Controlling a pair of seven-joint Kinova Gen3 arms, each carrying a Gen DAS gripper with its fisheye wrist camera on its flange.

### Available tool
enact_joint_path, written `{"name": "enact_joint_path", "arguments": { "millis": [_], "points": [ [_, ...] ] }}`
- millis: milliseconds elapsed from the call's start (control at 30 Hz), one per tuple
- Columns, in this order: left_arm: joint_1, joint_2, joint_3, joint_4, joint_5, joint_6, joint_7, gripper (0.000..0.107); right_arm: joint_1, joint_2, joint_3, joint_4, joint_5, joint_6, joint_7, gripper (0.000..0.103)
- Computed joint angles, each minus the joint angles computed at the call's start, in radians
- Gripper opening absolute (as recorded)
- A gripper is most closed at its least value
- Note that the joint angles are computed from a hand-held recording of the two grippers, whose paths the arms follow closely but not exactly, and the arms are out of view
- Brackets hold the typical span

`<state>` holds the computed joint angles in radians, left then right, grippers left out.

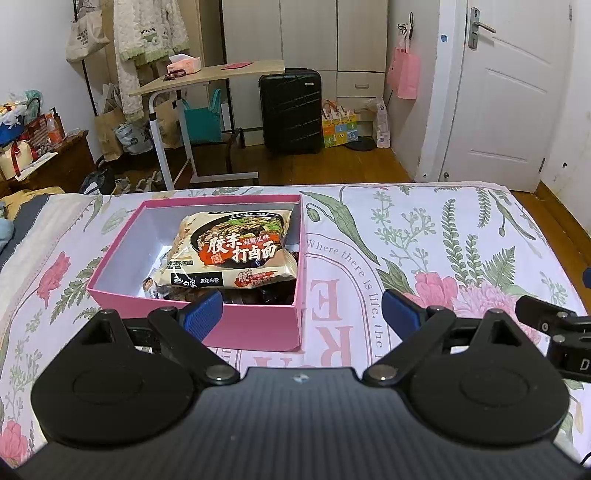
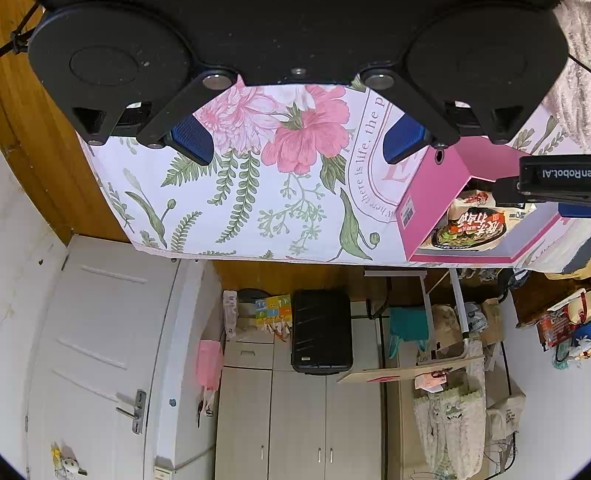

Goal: Organize snacks

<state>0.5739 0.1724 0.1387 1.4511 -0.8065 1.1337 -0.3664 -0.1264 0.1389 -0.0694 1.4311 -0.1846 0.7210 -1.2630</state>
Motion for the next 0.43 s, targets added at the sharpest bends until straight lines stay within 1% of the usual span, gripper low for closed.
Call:
{"name": "enact_joint_path", "arguments": {
  "millis": [267,433],
  "points": [
    [0.002,0.001,0.001,0.0,-0.003,0.002,0.001,0.094,0.001,0.007,0.001,-0.009,-0.001,0.016,-0.005,0.1],
    [-0.005,-0.001,0.003,0.001,0.017,-0.003,-0.016,0.094,0.002,0.011,0.001,-0.016,-0.001,0.024,-0.005,0.1]
  ]
}}
